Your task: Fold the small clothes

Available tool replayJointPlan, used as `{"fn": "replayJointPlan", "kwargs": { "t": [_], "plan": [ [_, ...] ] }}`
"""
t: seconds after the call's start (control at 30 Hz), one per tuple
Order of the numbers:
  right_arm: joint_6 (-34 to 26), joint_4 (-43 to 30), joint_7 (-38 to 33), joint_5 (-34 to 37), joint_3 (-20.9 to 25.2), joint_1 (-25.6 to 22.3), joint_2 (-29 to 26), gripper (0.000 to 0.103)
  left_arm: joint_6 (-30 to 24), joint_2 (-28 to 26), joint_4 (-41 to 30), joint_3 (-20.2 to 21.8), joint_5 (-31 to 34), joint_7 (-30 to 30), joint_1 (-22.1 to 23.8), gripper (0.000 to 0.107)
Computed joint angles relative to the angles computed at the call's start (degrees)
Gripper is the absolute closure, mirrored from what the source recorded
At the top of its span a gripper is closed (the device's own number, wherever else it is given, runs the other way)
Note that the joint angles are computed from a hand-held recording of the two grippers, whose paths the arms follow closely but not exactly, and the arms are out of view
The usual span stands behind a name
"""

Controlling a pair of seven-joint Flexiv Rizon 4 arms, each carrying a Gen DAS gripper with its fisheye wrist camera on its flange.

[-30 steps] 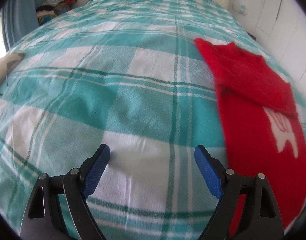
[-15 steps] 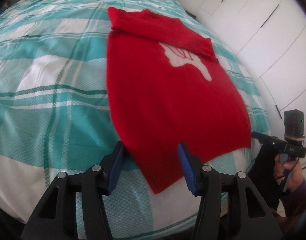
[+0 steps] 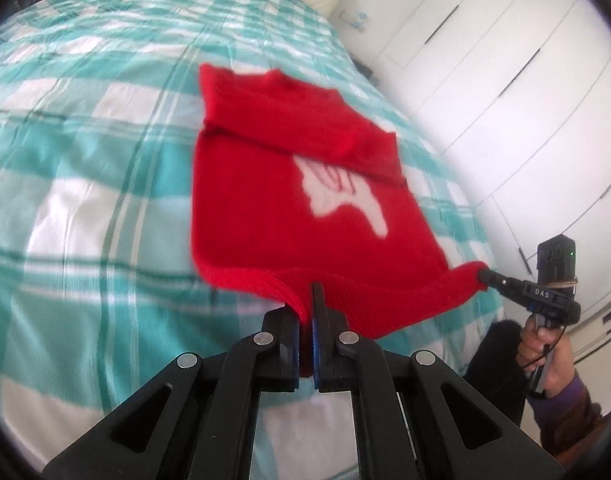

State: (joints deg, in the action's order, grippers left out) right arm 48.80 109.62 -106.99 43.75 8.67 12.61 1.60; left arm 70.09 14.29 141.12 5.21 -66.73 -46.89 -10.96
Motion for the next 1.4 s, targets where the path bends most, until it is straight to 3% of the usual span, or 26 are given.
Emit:
{"fn": "replayJointPlan", "kwargs": {
  "t": [0.1,0.2,0.37,0.6,0.73,0.77,0.8,0.83,0.87,0.9,0.97,1.1,1.17,1.23,1.3,1.4],
  "plan": [
    [5.78,-6.04,-3.23,0.29,-0.01,0.85,-5.11,0.099,0.83,-7.64,-8.42,-0.54,-4.87,4.19,1.36,0.104],
    [10.33,-13.62,-3.10,-1.88,1.01,1.39,-12.27,0.099,1.28,-16.38,-16.98,-2.15,-3.79,3.59,5.38,0.104],
    [11.40,-28.33,5.00,-9.93,0.79,3.41,-25.90,0.099,1.26,-29.11,-29.49,-5.17,3.26,-3.34,11.66,0.104],
    [7.45,-47.05,15.68,-18.39,0.66,3.15,-41.67,0.099,-2.88,-40.60,-43.46,-7.10,16.43,-14.07,16.72,0.103],
    [4.18,-56.89,20.02,-19.74,3.86,0.92,-49.35,0.099,-4.60,-44.92,-48.76,-8.78,20.29,-19.35,19.25,0.092],
    [3.97,-58.89,20.55,-19.74,5.04,0.31,-50.92,0.097,-5.06,-45.50,-49.46,-9.29,20.79,-20.65,19.94,0.084],
    [4.59,-60.02,20.98,-19.77,6.07,-0.15,-51.97,0.095,-5.16,-46.24,-50.64,-8.69,22.67,-23.25,19.94,0.059],
    [5.20,-60.64,21.47,-19.78,6.83,-0.52,-52.59,0.092,-3.89,-46.38,-50.86,-7.49,24.94,-26.11,19.41,0.044],
    [6.37,-60.48,22.34,-20.09,6.92,-0.55,-52.69,0.078,-1.42,-46.30,-50.48,-7.42,25.72,-27.50,19.49,0.025],
    [7.85,-60.02,22.89,-20.26,7.14,-0.66,-52.55,0.061,0.80,-46.22,-50.07,-7.86,25.95,-28.35,20.03,0.020],
    [10.12,-58.93,22.72,-20.44,8.12,-1.29,-51.95,0.054,2.28,-45.46,-48.81,-9.02,26.04,-29.85,21.72,0.020],
    [11.99,-53.54,20.11,-24.10,8.11,-1.31,-48.11,0.054,1.74,-43.08,-45.43,-8.42,29.36,-31.16,22.75,0.020],
    [12.82,-49.25,14.93,-24.60,10.34,-2.45,-45.07,0.054,2.05,-40.18,-41.47,-7.54,31.93,-30.62,22.29,0.020],
    [10.96,-45.15,6.39,-21.73,15.79,-5.89,-42.03,0.053,3.25,-36.82,-36.79,-6.66,34.20,-29.84,21.48,0.020],
    [6.56,-41.35,-1.57,-17.36,20.07,-9.34,-39.26,0.040,5.58,-32.89,-31.36,-4.85,37.73,-29.86,19.63,0.018],
    [6.39,-32.24,-5.26,-15.82,18.66,-9.21,-33.74,0.038,8.31,-27.37,-24.41,-1.95,43.91,-31.94,16.63,0.015]
  ]
}}
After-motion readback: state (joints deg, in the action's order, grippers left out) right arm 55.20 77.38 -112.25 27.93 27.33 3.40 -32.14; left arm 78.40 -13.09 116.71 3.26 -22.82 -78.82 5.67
